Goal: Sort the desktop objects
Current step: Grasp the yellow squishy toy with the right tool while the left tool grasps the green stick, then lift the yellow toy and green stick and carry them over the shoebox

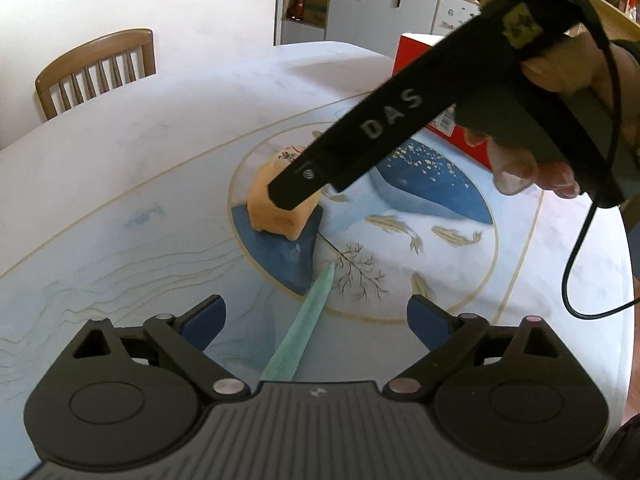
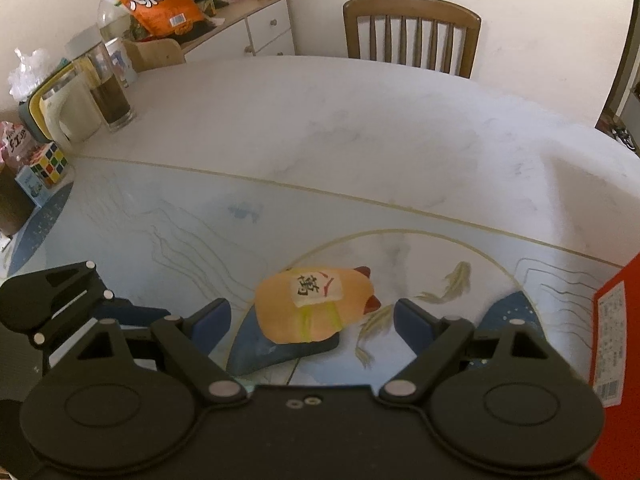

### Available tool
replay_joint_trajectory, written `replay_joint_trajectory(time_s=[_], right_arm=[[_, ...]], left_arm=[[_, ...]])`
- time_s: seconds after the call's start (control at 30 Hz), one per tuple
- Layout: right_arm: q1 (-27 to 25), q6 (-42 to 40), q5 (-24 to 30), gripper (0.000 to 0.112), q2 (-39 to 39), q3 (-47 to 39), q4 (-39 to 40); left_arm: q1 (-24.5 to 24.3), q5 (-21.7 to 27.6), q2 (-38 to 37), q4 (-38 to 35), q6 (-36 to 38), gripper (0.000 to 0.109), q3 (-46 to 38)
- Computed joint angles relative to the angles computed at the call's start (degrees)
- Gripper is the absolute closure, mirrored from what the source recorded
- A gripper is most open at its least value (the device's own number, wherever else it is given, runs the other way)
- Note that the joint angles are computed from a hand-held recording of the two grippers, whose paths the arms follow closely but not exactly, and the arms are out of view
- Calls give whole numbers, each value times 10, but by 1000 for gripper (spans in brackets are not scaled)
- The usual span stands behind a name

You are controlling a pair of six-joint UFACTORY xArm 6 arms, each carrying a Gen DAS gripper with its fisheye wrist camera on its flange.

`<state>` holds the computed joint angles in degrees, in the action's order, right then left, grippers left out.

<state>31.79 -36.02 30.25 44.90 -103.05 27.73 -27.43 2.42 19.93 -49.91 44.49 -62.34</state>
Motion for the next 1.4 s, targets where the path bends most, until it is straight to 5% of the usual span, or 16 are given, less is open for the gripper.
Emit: replay_joint_trajectory(time_s=[0.17, 0.5, 0.63, 0.9, 1.4], right_arm=[[3, -2, -14, 23, 15, -11, -21], [3, 0, 4, 23, 48, -55, -27], [4, -1, 10, 23, 56, -66, -30], [7, -2, 18, 25, 65, -77, -42], [7, -2, -6, 39, 37, -37, -43]], left_arm=[[-1, -3, 3, -34, 26, 20, -1], [0, -23, 6, 25, -13, 59, 13], [-4, -44, 3, 64, -25, 67, 29], [-12, -36, 4, 7, 45, 95, 20], [-4, -12, 8, -2, 20, 98, 5]])
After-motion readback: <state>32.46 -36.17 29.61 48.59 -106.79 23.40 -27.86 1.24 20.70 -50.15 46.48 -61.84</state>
